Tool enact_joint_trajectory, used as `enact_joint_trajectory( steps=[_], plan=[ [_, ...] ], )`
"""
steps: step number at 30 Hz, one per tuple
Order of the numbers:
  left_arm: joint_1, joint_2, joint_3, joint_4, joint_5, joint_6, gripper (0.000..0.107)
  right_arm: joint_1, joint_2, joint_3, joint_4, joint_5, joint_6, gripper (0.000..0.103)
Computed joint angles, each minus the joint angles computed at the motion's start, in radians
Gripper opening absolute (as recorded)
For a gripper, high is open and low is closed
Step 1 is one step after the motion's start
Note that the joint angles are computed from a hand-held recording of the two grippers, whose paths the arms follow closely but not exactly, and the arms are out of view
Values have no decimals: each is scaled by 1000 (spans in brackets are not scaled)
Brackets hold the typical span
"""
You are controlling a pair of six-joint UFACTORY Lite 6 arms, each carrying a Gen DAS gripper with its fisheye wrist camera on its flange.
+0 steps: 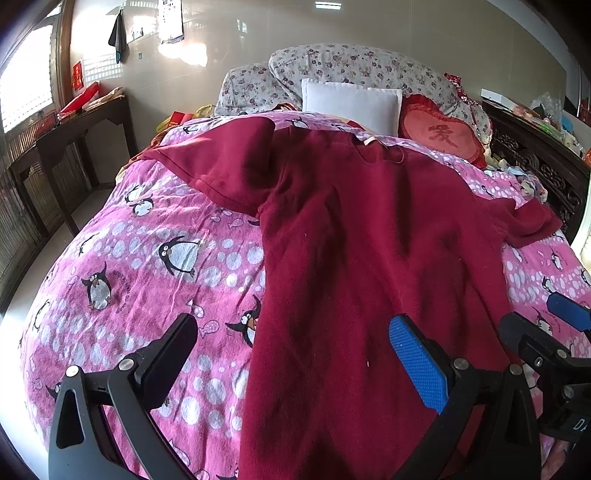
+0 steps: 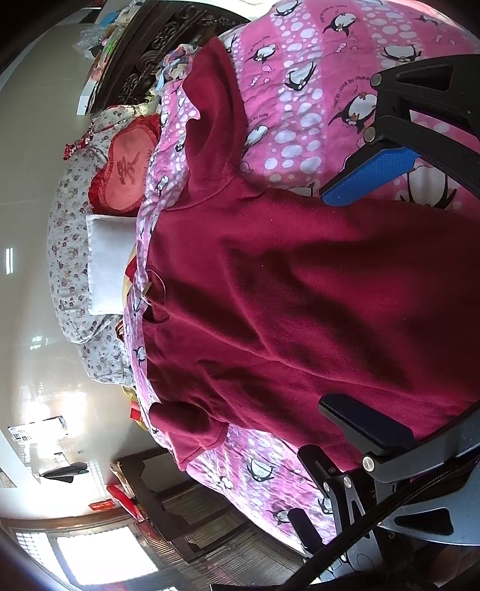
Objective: Fold small clothes
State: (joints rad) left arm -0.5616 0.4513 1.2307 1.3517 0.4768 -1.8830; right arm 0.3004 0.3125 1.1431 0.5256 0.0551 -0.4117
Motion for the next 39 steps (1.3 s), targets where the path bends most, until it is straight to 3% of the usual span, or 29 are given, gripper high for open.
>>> enact_joint_trajectory(
  steps=[6, 8, 13, 16, 21, 26, 29, 34, 36, 39],
  plan=[
    [16, 27, 10, 42, -2, -25, 103, -5, 18, 21, 51, 13, -31, 103],
    [19, 40, 17, 56, 1, -35, 103, -10, 26, 37, -4, 24, 38, 103],
    [27, 69, 44, 21, 13, 25, 103, -28, 31, 70, 143, 77, -83, 103],
    [31, 70, 50, 8, 15, 41, 103, -16, 37, 94, 32, 91, 23, 103],
    [35, 85, 122, -207, 119, 336, 103, 1, 62, 152, -72, 122, 117, 103],
    [53, 81, 102, -120, 58, 217, 103, 5, 90, 208, -128, 152, 183, 103],
    [73, 82, 114, -163, 28, 261, 103, -2, 124, 280, -74, 216, 129, 103],
    [154, 61, 136, -249, -47, 379, 103, -39, 237, 510, 90, 432, 52, 103],
    [195, 38, 127, -187, -69, 326, 103, -39, 302, 643, 66, 509, 96, 103],
    [262, 27, 150, -167, -71, 323, 103, 4, 382, 810, -89, 516, 222, 103]
  ],
)
